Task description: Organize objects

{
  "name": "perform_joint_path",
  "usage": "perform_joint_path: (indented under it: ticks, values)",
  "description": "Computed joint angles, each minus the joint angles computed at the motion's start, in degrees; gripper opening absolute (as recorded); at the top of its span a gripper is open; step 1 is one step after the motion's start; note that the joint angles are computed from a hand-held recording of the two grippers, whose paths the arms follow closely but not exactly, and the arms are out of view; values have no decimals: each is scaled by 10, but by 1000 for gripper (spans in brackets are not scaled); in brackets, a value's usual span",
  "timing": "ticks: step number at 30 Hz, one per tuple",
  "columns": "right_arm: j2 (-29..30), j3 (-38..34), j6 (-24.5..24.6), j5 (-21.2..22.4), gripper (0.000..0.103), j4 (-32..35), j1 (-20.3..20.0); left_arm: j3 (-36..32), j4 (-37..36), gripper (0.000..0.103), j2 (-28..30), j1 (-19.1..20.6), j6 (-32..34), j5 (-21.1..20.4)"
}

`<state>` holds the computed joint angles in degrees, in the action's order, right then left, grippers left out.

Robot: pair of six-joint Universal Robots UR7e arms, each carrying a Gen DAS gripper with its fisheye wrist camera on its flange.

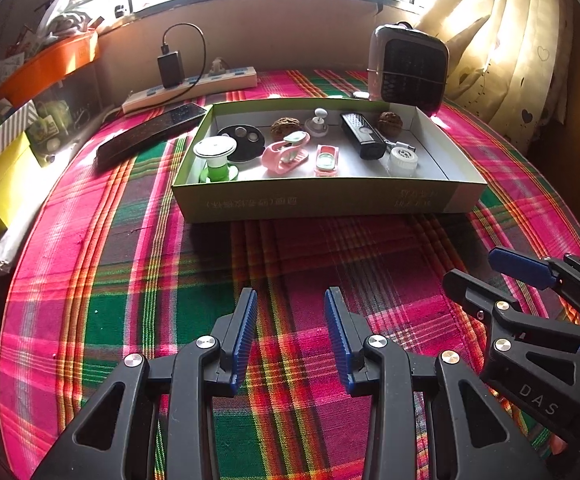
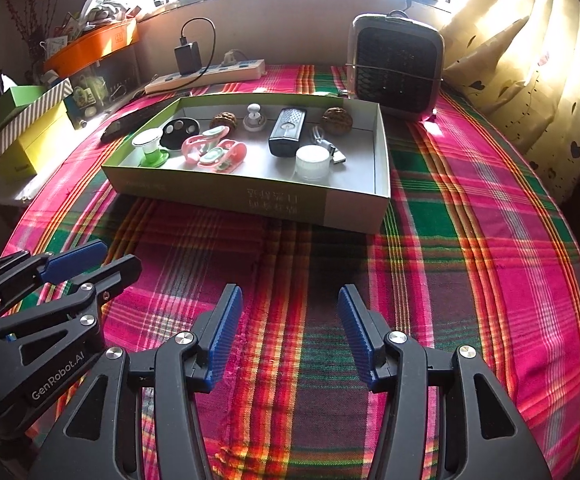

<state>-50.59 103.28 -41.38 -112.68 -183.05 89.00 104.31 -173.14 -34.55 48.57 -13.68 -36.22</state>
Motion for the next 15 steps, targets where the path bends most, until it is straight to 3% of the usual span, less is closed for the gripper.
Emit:
perform_joint_path:
  ticks: [7, 15]
  values:
    - [3, 2, 0, -17, 52, -11, -2, 3, 0, 33, 5, -1, -13, 6]
    - [0, 6, -2, -21, 63, -21, -5, 4, -6, 34, 7, -1, -17, 7]
